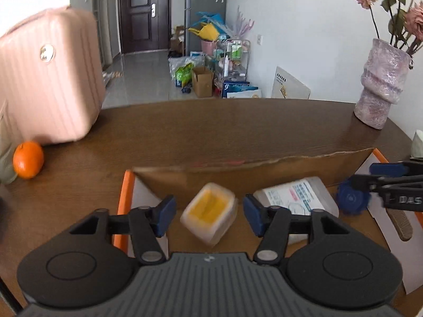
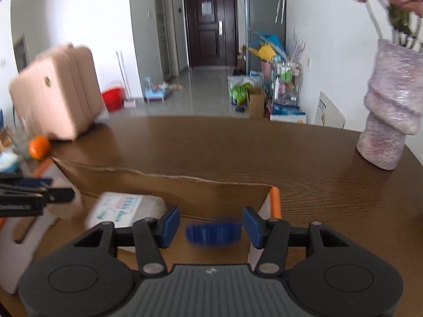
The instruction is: Organize rigid objects
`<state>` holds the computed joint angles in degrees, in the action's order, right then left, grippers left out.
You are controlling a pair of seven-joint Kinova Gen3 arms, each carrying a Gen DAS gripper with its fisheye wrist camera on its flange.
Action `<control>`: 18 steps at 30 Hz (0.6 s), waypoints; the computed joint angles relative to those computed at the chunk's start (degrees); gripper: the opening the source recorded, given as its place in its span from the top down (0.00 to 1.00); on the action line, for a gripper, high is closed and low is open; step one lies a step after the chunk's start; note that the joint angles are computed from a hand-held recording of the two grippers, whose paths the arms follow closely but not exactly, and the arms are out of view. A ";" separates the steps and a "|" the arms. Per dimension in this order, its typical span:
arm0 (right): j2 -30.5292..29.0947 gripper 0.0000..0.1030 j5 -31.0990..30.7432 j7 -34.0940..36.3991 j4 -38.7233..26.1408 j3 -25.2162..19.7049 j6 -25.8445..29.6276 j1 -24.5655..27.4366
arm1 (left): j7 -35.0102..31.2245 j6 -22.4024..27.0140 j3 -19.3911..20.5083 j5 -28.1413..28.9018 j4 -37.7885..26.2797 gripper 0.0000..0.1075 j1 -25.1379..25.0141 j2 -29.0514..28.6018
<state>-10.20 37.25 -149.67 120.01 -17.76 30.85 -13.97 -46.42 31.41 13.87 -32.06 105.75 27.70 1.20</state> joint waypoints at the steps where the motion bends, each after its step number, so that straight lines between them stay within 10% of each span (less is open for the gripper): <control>1: 1.24 0.47 -0.63 0.60 -1.24 0.24 1.19 -0.36 | -0.03 0.04 -0.01 -0.13 -0.16 0.38 0.03 -0.22; 4: 1.13 0.30 2.58 -2.05 -1.31 -1.87 1.85 0.39 | -2.80 0.42 0.21 2.24 -0.21 0.32 -0.69 -2.45; 18: -14.64 0.23 -13.47 11.34 -7.09 -3.47 18.04 -2.83 | -14.48 8.98 6.60 14.00 3.28 0.16 -7.97 -24.65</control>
<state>-24.83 23.78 -138.33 112.92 -21.23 48.89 -16.80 -60.90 40.39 20.48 -18.06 109.03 19.73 -23.45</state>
